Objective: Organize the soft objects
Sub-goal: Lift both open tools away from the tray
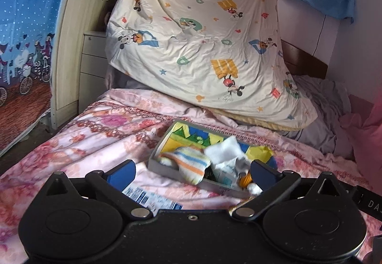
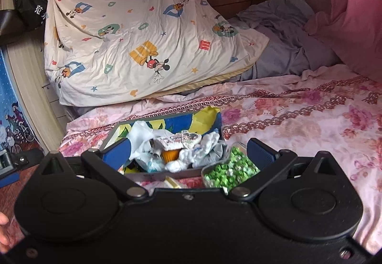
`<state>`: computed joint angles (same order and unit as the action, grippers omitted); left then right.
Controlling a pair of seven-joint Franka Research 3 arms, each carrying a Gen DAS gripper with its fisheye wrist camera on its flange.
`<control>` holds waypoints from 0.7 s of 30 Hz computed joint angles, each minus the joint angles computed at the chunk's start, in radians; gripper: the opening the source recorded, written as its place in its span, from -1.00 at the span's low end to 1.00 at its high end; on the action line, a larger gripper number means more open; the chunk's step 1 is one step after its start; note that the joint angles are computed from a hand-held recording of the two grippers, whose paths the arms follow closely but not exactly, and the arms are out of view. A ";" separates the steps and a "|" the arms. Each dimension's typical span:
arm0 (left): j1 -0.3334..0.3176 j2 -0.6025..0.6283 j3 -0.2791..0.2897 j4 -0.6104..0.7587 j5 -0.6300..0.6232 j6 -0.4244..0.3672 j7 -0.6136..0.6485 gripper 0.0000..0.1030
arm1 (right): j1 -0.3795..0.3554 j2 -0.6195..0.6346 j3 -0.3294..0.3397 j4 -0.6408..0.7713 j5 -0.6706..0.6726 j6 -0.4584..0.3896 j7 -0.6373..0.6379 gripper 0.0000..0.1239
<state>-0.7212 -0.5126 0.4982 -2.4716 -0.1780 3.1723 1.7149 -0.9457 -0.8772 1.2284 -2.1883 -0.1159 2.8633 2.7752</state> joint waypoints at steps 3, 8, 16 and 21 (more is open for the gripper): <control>0.067 -0.038 -0.050 -0.045 0.021 -0.005 -0.008 0.98 | 0.061 -0.030 -0.021 -0.032 0.000 -0.037 0.007 0.65; 0.168 -0.104 -0.122 -0.120 0.063 -0.016 -0.029 0.98 | 0.117 -0.093 -0.020 -0.033 -0.033 -0.171 0.018 0.65; 0.261 -0.187 -0.176 -0.227 0.120 -0.032 -0.065 0.98 | 0.239 -0.114 -0.022 -0.065 -0.043 -0.275 0.069 0.65; 0.288 -0.210 -0.179 -0.268 0.138 -0.032 -0.080 0.98 | 0.285 -0.101 -0.015 -0.080 -0.054 -0.288 0.103 0.65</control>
<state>-0.4327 -0.7227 0.3195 -2.7393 -0.0397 3.1406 1.6347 -0.6612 -0.9781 1.2136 -2.2687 -0.1698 2.5755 2.8785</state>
